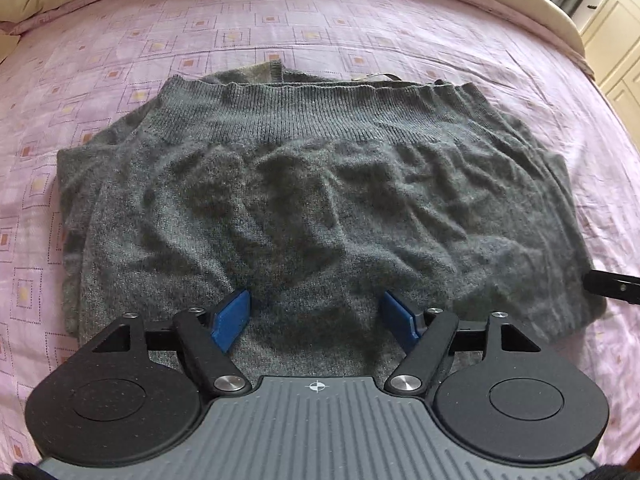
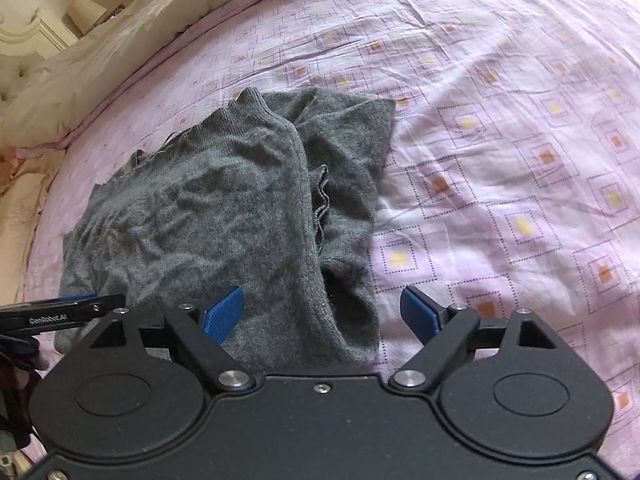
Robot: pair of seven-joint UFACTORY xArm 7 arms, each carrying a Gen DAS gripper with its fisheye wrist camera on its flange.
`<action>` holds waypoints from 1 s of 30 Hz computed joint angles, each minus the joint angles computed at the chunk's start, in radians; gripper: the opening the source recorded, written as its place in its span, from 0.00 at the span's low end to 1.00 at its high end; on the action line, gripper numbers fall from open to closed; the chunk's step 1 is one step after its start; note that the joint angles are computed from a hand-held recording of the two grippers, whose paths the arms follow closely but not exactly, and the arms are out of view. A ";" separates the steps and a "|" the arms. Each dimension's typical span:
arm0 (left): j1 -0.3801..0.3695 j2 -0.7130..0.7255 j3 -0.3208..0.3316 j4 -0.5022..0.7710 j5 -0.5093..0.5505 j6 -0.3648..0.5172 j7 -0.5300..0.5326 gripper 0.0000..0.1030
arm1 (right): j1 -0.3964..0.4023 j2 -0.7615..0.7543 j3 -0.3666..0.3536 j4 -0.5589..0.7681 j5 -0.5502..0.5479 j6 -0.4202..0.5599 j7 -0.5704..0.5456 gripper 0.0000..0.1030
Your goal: Fold small clothes
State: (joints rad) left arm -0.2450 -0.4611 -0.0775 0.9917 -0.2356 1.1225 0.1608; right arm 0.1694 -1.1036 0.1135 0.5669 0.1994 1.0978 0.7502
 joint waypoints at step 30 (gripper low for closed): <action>-0.011 0.002 -0.010 0.076 -0.039 -0.020 -0.100 0.99 | -0.004 -0.066 -0.171 -0.099 0.084 -0.111 -0.191 0.90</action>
State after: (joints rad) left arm -0.2565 -0.4595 -0.0873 1.0676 -0.2742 1.1029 0.0609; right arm 0.1658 -1.1695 -0.0572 0.4683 0.2837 0.9869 0.5593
